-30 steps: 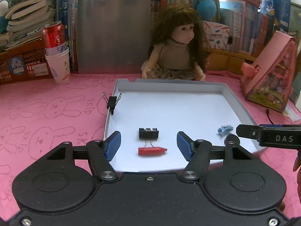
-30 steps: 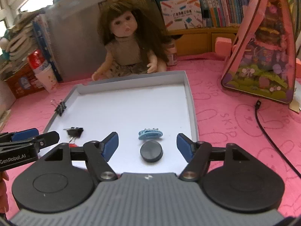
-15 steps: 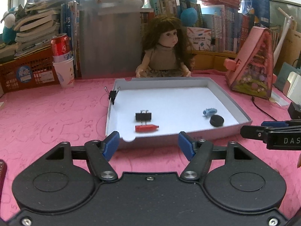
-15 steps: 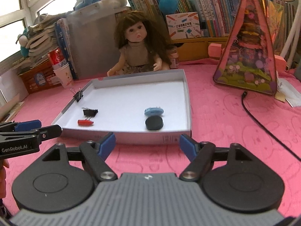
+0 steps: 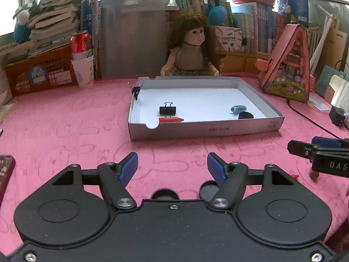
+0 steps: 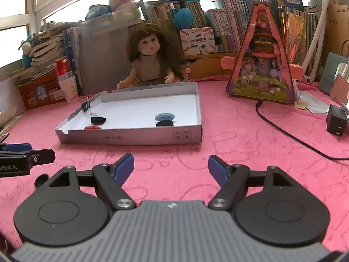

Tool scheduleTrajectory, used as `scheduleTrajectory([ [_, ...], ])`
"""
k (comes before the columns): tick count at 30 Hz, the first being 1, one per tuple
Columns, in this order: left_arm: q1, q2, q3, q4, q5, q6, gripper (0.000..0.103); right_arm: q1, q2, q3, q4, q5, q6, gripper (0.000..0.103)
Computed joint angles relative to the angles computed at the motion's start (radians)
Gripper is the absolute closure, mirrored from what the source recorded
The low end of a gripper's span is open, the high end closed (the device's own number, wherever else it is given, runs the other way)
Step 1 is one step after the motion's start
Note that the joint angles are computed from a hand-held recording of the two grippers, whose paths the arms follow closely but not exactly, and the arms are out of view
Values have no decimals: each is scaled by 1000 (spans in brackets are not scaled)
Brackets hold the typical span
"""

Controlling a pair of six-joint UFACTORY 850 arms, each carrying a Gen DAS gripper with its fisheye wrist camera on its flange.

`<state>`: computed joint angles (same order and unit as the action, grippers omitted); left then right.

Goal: Organize rigid objects
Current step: 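Move the left tool to a black round cap while the right tool approaches a red crayon, then close the left tool on the black cap while the right tool closes on the red crayon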

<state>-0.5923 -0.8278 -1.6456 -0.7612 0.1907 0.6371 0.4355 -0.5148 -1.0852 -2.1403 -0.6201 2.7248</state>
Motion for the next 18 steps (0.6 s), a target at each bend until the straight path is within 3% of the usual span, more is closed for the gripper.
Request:
scheduleTrajectory([
  [10,-8,38,88,86,64,-85,35,46,-6,20,6,-34,-44,19],
  [18,-2,29,88,31,44,-32,41,49,-18,12,9,-10,-46,19],
])
